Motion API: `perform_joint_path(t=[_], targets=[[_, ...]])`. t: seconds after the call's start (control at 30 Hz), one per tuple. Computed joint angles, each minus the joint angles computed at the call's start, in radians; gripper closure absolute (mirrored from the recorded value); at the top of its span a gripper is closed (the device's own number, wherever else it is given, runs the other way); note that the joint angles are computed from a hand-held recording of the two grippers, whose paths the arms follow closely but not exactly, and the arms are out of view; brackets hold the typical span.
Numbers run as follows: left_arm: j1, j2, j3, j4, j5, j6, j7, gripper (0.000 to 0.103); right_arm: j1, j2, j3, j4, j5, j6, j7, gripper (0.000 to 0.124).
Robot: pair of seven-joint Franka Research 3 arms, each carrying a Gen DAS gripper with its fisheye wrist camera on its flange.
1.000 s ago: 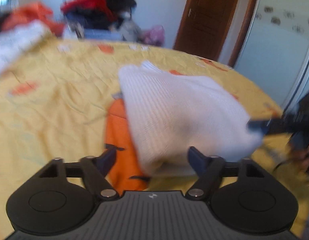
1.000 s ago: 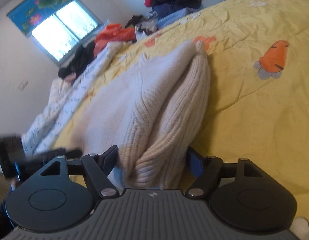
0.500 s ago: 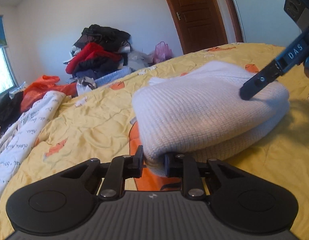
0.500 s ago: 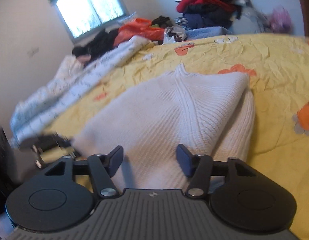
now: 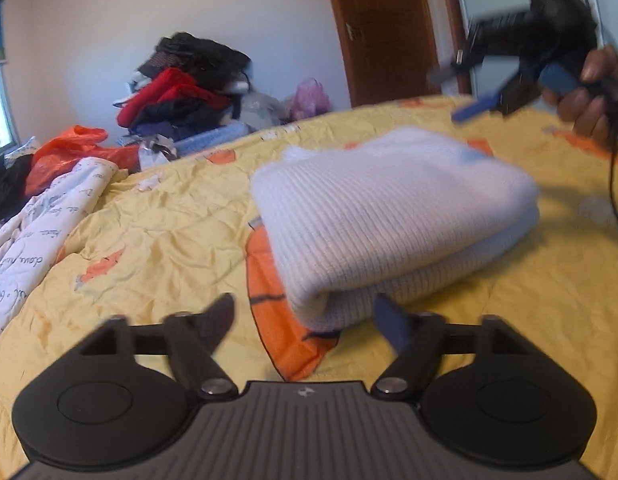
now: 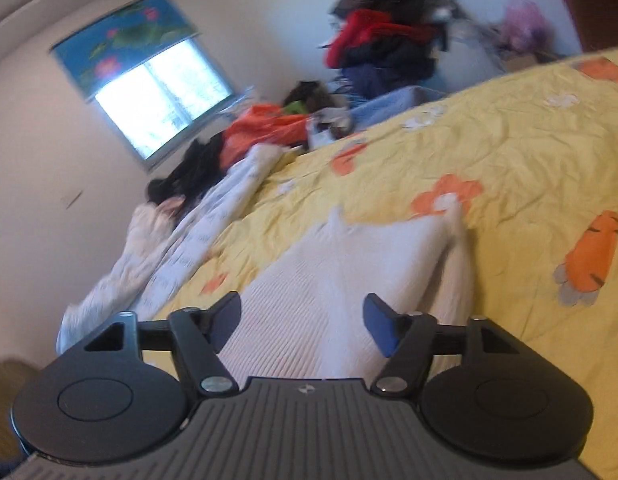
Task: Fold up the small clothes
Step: 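Fold the lifted sweater end over onto the stack with both grippers, then open both grippers and pull them back from the folded sweater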
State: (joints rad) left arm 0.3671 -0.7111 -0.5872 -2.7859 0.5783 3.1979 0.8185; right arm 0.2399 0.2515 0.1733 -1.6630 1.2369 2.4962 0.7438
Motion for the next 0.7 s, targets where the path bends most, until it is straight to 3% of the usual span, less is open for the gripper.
perform_joint_path(t=[0.03, 0.13, 0.17, 0.2, 0.27, 0.37, 0.43, 0.47, 0.53, 0.6, 0.67, 0.7], targets=[[0.016, -0.001, -0.011, 0.004, -0.007, 0.010, -0.013, 0.020, 0.015, 0.044, -0.016, 0.056, -0.087, -0.004, 0.093, 0.049], [-0.013, 0.045, 0.009, 0.036, -0.031, -0.024, -0.035, 0.020, 0.100, 0.171, -0.084, 0.196, -0.447, 0.034, 0.369, 0.054], [-0.026, 0.060, 0.018, 0.039, -0.034, -0.024, -0.043, 0.020, 0.116, 0.198, -0.094, 0.221, -0.512, 0.044, 0.412, 0.056], [-0.045, 0.080, 0.031, 0.044, -0.038, -0.037, -0.047, 0.020, 0.102, 0.217, -0.076, 0.240, -0.508, 0.034, 0.414, 0.063], [-0.087, 0.117, 0.049, 0.065, -0.042, -0.108, -0.061, 0.020, 0.050, 0.217, -0.004, 0.223, -0.441, 0.050, 0.326, 0.105], [-0.191, 0.171, 0.121, 0.073, -0.062, -0.180, -0.070, 0.020, 0.041, 0.214, 0.015, 0.230, -0.490, 0.083, 0.235, 0.109], [-0.156, 0.155, 0.083, 0.066, -0.008, -0.169, -0.134, 0.018, 0.062, 0.254, -0.025, 0.276, -0.582, 0.070, 0.338, 0.107], [-0.171, 0.156, 0.096, 0.068, -0.011, -0.180, -0.129, 0.018, 0.046, 0.264, -0.008, 0.276, -0.578, 0.072, 0.355, 0.104], [-0.232, 0.147, 0.163, 0.059, -0.019, -0.185, -0.130, 0.018, 0.029, 0.225, 0.021, 0.209, -0.525, 0.131, 0.321, 0.084], [-0.242, 0.106, 0.181, 0.042, -0.008, -0.173, -0.158, 0.018, 0.028, 0.142, 0.038, 0.093, -0.478, 0.243, 0.304, 0.075], [-0.194, 0.056, 0.158, 0.022, 0.019, -0.080, -0.204, 0.018, 0.011, 0.046, 0.092, -0.037, -0.369, 0.394, 0.179, 0.076], [-0.134, 0.040, 0.117, 0.023, 0.031, -0.014, -0.225, 0.018, -0.013, 0.006, 0.133, -0.077, -0.283, 0.406, 0.063, 0.076]])
